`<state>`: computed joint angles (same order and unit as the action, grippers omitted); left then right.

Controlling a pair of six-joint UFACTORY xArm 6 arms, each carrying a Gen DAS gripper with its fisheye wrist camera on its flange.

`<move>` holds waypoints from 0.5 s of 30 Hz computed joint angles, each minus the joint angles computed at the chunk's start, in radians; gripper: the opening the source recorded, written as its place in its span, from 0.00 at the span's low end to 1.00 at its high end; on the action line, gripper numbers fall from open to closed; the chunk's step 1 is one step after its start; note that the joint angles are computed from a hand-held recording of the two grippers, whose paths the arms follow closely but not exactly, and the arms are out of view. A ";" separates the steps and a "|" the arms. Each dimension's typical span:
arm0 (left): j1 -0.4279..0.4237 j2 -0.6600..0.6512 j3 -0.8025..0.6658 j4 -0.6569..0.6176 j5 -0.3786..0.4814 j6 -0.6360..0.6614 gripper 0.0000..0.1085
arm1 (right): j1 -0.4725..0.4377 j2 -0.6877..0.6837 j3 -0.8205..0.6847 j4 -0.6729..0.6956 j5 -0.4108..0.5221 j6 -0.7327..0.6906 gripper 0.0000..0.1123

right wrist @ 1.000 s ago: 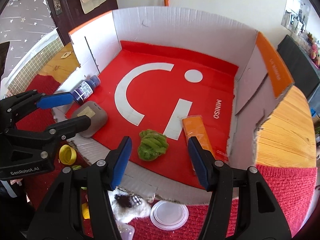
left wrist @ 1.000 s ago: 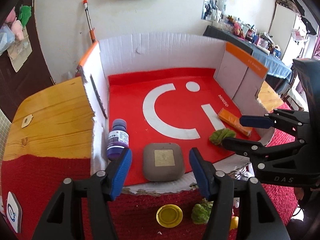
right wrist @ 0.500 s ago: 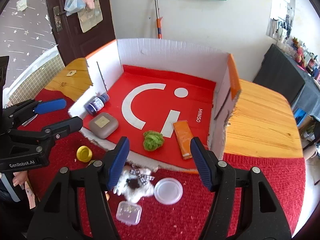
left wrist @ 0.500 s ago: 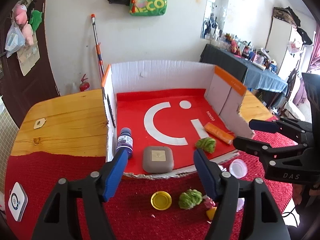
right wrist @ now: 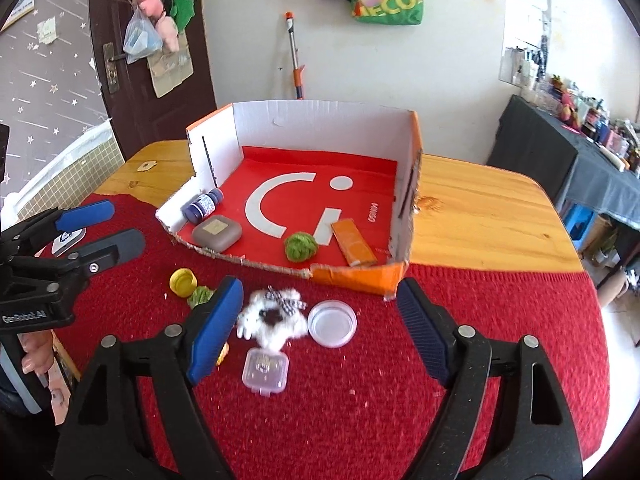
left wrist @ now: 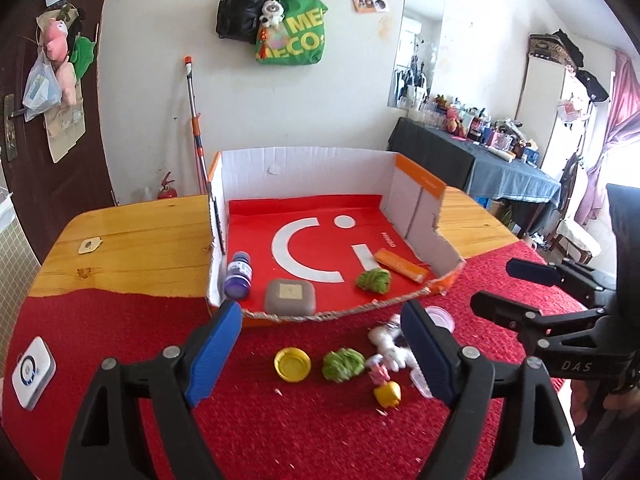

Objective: Organize objects
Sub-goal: 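Open both tools to release the yarn ball and grey case, then withdraw, then move both tools back toward the remaining items on the tablecloth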

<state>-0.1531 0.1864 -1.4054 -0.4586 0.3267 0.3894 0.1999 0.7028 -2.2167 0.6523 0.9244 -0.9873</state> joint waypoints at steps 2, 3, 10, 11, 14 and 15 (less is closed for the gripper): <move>-0.010 -0.023 0.038 -0.025 -0.025 0.027 0.80 | -0.007 -0.035 0.065 0.031 -0.029 -0.022 0.71; -0.017 -0.035 0.061 -0.034 -0.042 0.040 0.80 | -0.011 -0.052 0.096 0.044 -0.042 -0.030 0.71; -0.050 -0.072 0.158 -0.113 -0.110 0.110 0.81 | -0.028 -0.130 0.255 0.124 -0.120 -0.105 0.73; -0.051 -0.072 0.164 -0.118 -0.110 0.112 0.81 | -0.030 -0.136 0.275 0.134 -0.129 -0.117 0.74; -0.055 -0.069 0.184 -0.127 -0.118 0.101 0.81 | -0.032 -0.138 0.300 0.142 -0.134 -0.126 0.75; -0.055 -0.065 0.189 -0.125 -0.120 0.091 0.81 | -0.032 -0.136 0.305 0.141 -0.134 -0.124 0.75</move>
